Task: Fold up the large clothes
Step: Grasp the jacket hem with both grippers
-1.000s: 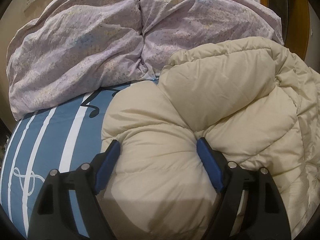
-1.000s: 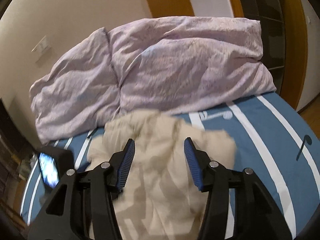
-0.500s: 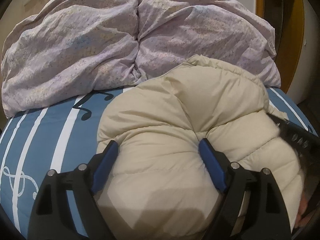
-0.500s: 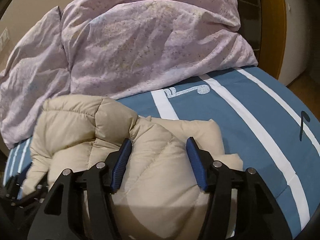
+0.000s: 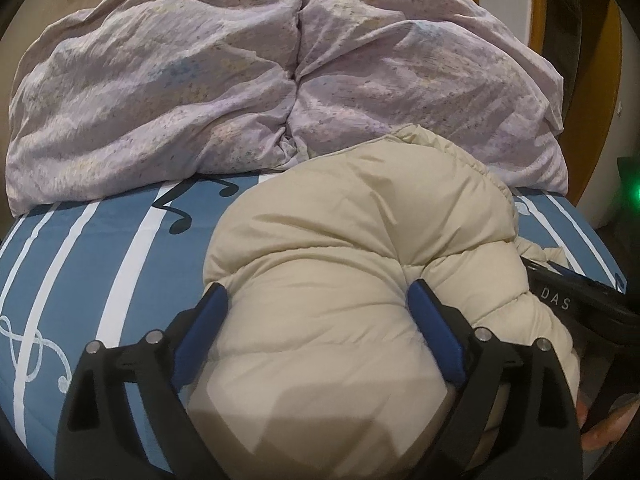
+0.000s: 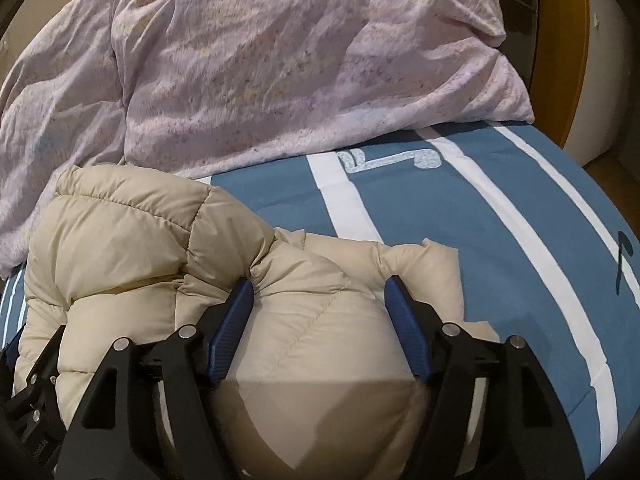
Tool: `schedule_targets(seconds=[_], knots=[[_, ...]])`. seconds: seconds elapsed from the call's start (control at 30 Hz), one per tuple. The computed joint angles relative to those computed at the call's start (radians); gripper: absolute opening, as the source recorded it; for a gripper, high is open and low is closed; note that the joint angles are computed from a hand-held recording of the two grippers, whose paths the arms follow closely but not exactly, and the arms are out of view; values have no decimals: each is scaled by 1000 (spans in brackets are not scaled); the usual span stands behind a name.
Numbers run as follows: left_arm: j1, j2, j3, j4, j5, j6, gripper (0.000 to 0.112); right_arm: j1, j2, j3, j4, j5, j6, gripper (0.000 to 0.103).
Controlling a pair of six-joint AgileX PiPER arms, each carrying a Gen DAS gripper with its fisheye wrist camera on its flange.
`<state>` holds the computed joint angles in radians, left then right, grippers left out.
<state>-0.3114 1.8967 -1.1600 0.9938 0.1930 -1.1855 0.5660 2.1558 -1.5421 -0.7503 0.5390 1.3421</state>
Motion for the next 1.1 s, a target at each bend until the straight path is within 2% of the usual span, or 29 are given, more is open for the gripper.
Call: schedule_targets(seconds=[0.37, 1.1], knots=[[-6, 4, -8, -2, 29, -4, 96, -15, -2, -2, 57, -21, -50, 72], [5, 7, -4, -36, 12, 22, 99, -28, -12, 22, 75, -59, -52, 74]])
